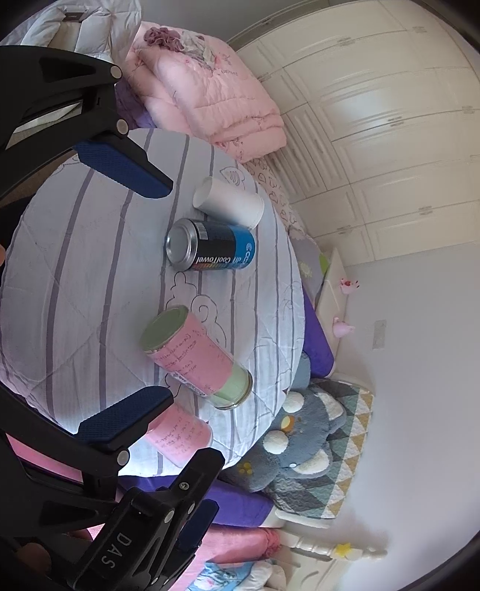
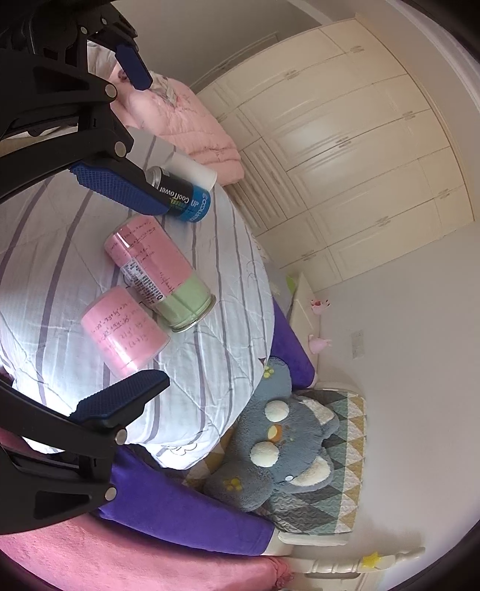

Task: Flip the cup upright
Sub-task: 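Reach the left tool to the pink cup lying on its side and grasp it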

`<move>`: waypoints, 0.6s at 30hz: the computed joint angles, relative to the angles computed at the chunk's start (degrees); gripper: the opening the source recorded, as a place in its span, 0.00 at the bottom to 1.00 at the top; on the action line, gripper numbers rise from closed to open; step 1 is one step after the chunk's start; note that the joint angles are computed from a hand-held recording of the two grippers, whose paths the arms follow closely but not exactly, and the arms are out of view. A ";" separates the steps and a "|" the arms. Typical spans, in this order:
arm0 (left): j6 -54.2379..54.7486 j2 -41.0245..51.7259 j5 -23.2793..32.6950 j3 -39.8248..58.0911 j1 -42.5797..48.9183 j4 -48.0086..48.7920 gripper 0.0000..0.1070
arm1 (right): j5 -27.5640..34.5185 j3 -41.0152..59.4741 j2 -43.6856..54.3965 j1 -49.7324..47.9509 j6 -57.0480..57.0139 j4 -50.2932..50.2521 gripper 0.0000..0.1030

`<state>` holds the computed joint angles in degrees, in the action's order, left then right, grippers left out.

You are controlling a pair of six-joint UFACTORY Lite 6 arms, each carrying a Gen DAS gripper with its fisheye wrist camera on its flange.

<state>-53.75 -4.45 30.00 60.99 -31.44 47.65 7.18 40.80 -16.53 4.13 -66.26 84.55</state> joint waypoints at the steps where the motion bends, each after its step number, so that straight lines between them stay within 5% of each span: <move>1: 0.70 0.55 -0.18 0.30 -0.15 -0.34 0.96 | 0.59 -0.15 0.22 -0.76 0.41 -0.49 0.84; 18: 21.38 27.83 5.62 25.47 -9.77 -10.95 0.96 | 8.43 3.25 8.08 -18.03 12.21 -14.32 0.84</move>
<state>-32.37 23.38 35.62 86.46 -41.21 36.70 15.61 44.05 -8.45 -13.91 -54.06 70.24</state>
